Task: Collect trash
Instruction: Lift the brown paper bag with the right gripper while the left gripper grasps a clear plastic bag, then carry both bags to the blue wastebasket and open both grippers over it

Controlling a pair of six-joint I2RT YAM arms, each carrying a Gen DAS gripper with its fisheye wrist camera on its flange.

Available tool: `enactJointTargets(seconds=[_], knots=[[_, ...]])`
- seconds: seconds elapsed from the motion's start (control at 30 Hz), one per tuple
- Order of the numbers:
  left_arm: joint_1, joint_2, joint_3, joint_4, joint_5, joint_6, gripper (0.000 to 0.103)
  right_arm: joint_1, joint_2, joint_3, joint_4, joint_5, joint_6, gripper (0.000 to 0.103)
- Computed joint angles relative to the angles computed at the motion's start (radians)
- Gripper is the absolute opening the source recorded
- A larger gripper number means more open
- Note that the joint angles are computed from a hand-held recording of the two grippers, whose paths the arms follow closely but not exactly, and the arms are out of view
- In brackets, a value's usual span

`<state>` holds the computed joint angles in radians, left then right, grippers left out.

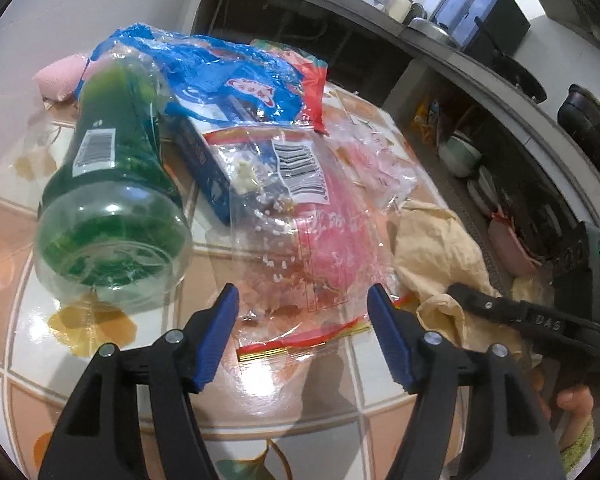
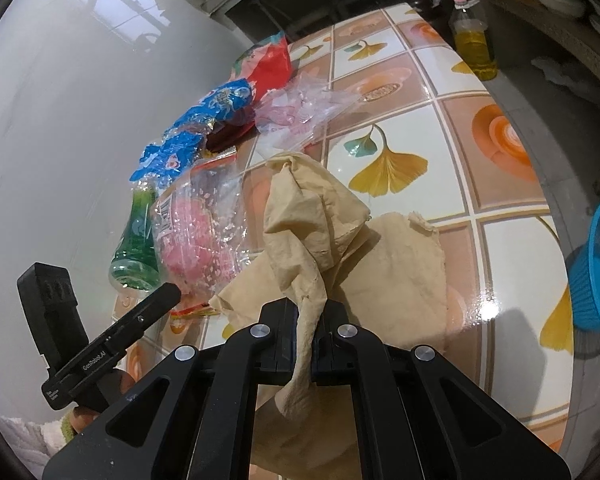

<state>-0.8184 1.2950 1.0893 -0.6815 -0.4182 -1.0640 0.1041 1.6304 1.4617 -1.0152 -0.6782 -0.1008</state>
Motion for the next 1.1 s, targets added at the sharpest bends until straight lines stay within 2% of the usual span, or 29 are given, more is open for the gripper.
enactJointTargets(seconds=[0.1,0.2,0.43,0.53,0.77,1.1], knots=[[-0.004,-0.005,-0.010,0.015,-0.002,0.000,0.064,0.001,0.002,0.001,-0.001,0.000,0.001,0.003],[-0.014,-0.006,-0.008,0.025,-0.014,-0.003,0.057,0.002,0.000,-0.001,0.000,0.002,-0.002,0.003],[-0.041,-0.005,0.018,-0.022,-0.031,0.000,0.022,0.009,-0.014,-0.005,0.004,0.015,0.007,0.003],[-0.059,-0.005,0.027,-0.032,-0.046,0.004,0.014,0.007,-0.028,-0.008,0.003,0.021,0.008,0.003],[-0.131,-0.023,0.055,-0.049,-0.146,0.051,0.006,-0.001,-0.065,-0.019,0.000,0.032,0.012,0.003],[-0.228,-0.064,0.140,-0.131,-0.258,0.094,0.002,-0.003,-0.120,-0.028,0.011,0.035,0.024,0.003]])
